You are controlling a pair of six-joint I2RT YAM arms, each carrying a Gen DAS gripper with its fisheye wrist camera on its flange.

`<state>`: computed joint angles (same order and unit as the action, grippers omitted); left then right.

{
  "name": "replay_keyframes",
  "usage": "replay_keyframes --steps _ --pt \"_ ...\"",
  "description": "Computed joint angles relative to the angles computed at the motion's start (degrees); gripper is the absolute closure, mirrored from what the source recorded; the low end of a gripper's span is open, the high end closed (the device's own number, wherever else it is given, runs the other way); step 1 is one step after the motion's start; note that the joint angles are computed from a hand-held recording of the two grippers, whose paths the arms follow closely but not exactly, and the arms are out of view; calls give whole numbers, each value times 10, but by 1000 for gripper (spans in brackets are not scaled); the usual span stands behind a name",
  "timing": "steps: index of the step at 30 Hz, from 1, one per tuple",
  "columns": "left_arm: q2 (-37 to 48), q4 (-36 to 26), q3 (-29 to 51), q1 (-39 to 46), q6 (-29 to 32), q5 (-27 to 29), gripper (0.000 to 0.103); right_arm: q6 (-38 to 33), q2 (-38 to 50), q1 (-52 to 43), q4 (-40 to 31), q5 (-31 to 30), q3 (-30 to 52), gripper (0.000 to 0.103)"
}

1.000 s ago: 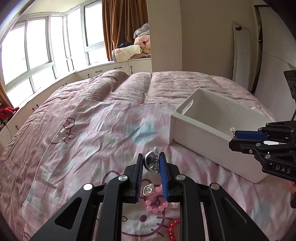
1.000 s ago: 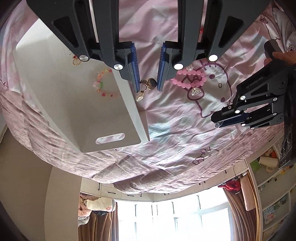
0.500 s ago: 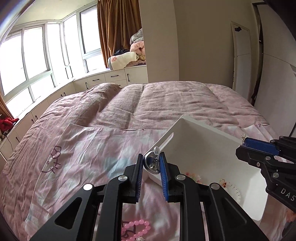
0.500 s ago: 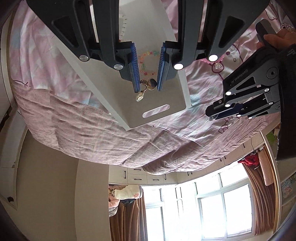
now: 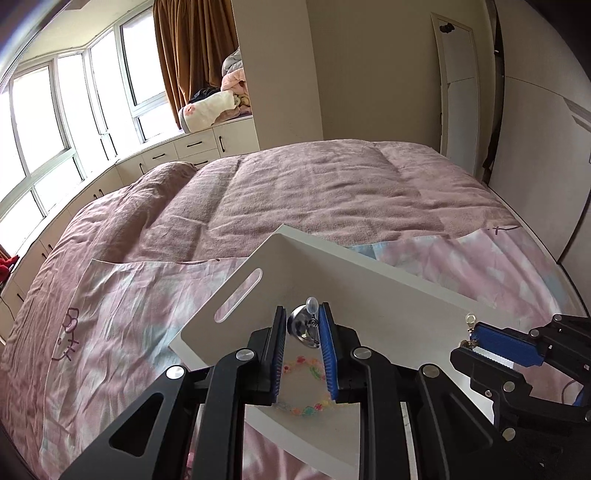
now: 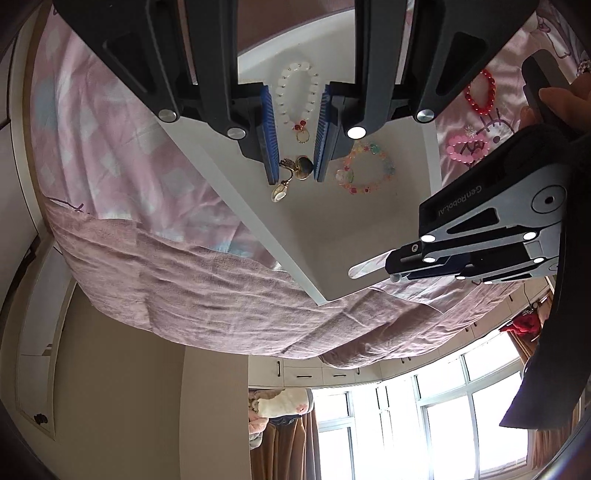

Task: Organize jewelry
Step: 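Carry silver ring toward box with left tool while right tool drops gold charm inside, then open the left tool to drop the silver ring into the white box, then withdraw both tools from the box toward the pink and red bracelets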

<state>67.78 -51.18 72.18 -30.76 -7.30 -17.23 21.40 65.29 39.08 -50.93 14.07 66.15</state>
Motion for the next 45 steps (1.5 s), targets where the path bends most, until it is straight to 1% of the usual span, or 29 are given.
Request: replay_keyframes --steps 1,3,4,5,7,8,9,10,11,12,13,17,22,24,27,29,30,31,32,33,34,36,41,45 --pt "5 -3 -1 -4 -4 -2 79 -4 -1 0 0 -2 -7 83" --pt "18 -11 -1 -8 -13 -4 75 -4 -2 3 3 -5 -22 83" --pt "22 -11 -3 -7 -15 -5 68 -1 -4 3 6 -8 -30 83" --pt "24 -10 -5 -8 -18 -6 64 3 -3 3 8 -11 -36 83" --pt "26 -5 -11 -6 -16 -8 62 9 0 6 11 -8 -43 82" --pt "26 -5 -13 -3 -15 -9 58 10 0 8 13 -6 -45 82" --pt "26 -4 -13 -1 -15 -10 56 12 1 11 13 -2 -46 78" --pt "24 -1 -14 2 -15 -11 53 15 2 14 12 3 -45 68" --pt "21 1 -16 6 -15 -12 50 18 0 15 12 7 -47 63" --pt "19 3 -17 11 -15 -11 49 20 -2 15 15 12 -49 54" --pt "17 3 -17 16 -15 -9 48 24 -5 17 17 15 -50 49" --pt "11 2 -14 40 -10 -2 40 23 2 22 16 17 -46 48" --pt "-3 1 -12 65 10 6 36 28 15 36 13 30 -36 44" --pt "-13 0 -14 80 15 19 34 32 18 38 13 31 -32 44" --pt "-37 8 -32 110 29 50 34 42 34 47 3 39 -16 43" --pt "-58 22 -47 130 49 61 34 48 38 54 3 47 -11 39" --pt "-76 40 -60 137 65 60 34 52 40 59 3 52 -8 37" --pt "-95 58 -72 144 85 60 32 56 42 64 6 59 -6 35" --pt "-108 72 -77 152 101 60 28 59 44 68 7 65 -2 32" --pt "-118 81 -79 163 114 66 26 61 47 72 8 70 2 27" --pt "-126 87 -78 178 124 79 23 63 49 76 9 73 7 25" --pt "-133 89 -72 211 132 106 21 65 50 82 17 78 12 22" --pt "-139 82 -68 308 147 169 14 73 62 101 29 87 30 20" --pt "-144 77 -74 388 190 216 13 73 76 123 41 100 48 19"
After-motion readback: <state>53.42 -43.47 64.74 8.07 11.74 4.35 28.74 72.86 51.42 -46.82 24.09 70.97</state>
